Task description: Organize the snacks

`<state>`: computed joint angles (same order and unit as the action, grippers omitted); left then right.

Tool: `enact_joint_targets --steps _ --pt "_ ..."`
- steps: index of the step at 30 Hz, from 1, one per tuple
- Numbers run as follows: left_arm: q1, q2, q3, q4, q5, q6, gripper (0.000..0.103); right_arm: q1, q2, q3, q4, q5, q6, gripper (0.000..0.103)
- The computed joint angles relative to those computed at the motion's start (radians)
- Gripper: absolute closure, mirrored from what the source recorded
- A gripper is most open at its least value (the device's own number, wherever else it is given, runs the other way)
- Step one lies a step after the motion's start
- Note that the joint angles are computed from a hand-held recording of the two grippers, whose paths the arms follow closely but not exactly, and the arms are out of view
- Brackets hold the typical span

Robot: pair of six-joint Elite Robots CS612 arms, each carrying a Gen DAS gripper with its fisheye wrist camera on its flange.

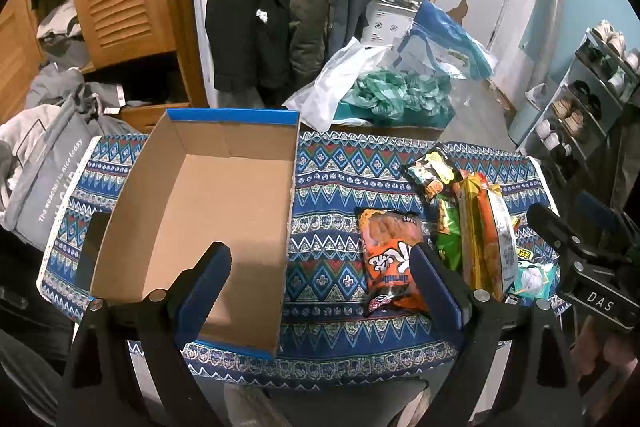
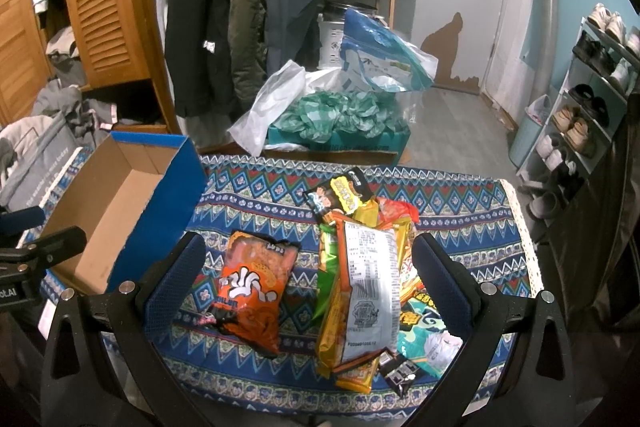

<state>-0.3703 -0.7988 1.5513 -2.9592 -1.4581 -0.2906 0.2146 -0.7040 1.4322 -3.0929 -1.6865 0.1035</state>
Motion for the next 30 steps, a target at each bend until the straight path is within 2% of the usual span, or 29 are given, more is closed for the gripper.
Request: enact_joint_targets --steps 19,30 --pt "0.001 0.004 -0.003 0.013 -0.012 -0.001 0.011 -0.002 -0.001 0.001 0.001 0.004 0.001 0.002" --pt "0.001 0.022 -0.042 0.083 -0.023 -0.015 0.011 -0.012 0.001 0.007 0.013 -0.011 0.012 0.002"
